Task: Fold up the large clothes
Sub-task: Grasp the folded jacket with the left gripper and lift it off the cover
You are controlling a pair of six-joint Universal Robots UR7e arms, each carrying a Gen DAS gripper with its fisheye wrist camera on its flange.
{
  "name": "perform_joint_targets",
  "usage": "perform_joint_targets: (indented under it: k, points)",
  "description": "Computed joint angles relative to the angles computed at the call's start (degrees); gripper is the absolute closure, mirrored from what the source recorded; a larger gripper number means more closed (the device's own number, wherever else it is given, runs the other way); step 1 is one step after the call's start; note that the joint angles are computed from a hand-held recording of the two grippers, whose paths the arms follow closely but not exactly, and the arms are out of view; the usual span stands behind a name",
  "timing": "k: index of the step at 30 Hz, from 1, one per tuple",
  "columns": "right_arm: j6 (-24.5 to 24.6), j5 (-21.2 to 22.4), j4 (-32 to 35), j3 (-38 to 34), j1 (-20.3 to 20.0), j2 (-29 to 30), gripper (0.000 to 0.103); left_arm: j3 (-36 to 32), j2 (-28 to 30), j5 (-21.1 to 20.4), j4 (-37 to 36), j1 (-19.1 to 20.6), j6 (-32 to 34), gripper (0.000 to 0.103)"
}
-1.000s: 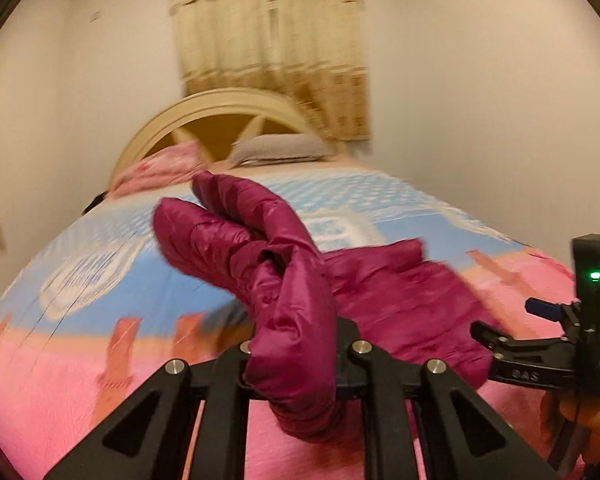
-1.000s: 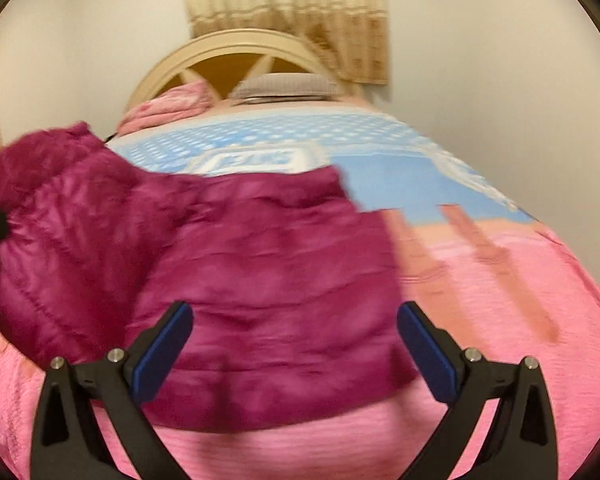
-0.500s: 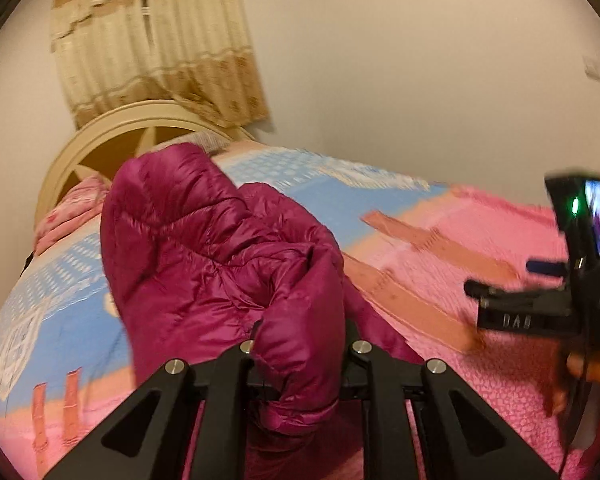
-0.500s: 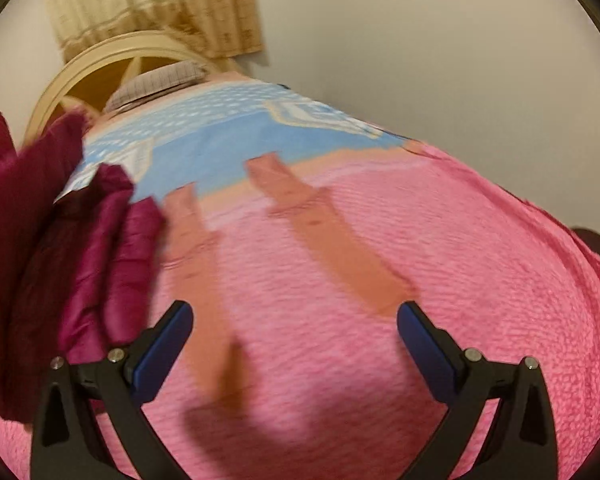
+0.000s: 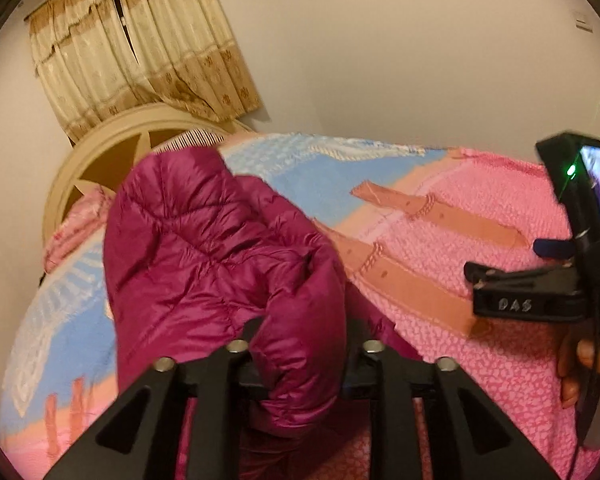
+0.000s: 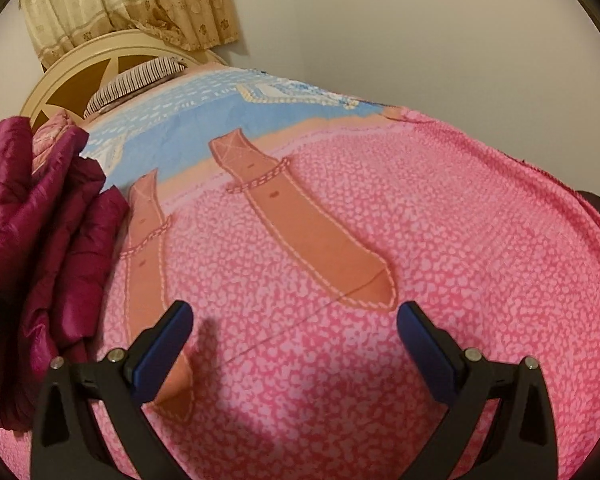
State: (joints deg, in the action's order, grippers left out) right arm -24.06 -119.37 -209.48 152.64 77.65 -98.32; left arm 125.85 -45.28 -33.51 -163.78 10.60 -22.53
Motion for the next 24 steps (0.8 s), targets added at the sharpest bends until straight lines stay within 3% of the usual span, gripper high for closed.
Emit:
perform_joint_targets:
  k: [1,3,7,11,16,20,22,24]
  points:
    - [-0.05,0.37,-0.13,-0.2,-0.34,0.32,0.0,-0.11,-0.15,-0.23,0.06,-0.09,0.07,0.041]
    - [-0.01,0.77,0.12,-0.07,-0.56,-0.04,0.0,0.19,-1.17,0.2,1.52,-1.06,-3.68,0.013]
    - [-0.12,1.6,0.24,-0.12,-1.11,-0.01,0.0,1.55,-4.34,0.32,2.63,-3.27,-6.86,0.013]
    - [-0.16,1.84,0.63,0.01,-1.18,-0.37,0.0,5.6,-10.74,6.73,-0.78,-3.9,-7.75,0.012]
    - [0.07,1.98,1.1,0.05,-0.8,-0.54,0.0,5.2,-17.83,13.24,11.84,6.06,-17.89,0.011]
    - [2.96,3.91,8.18,-1.07,0.39,-3.56,0.0,0.85,-17.9,15.23,16.03,16.38,-20.06,0.011]
    - [4.86,3.98,11.62,-2.19,3.24,-5.31,0.003,-0.71,-17.07,14.66,13.74,19.54,-19.73,0.011]
    - [5.46,0.16,12.88,-5.09,10.22,-3.72,0.003,-2.68,-16.13,12.37,13.32,21.55,-20.49,0.011]
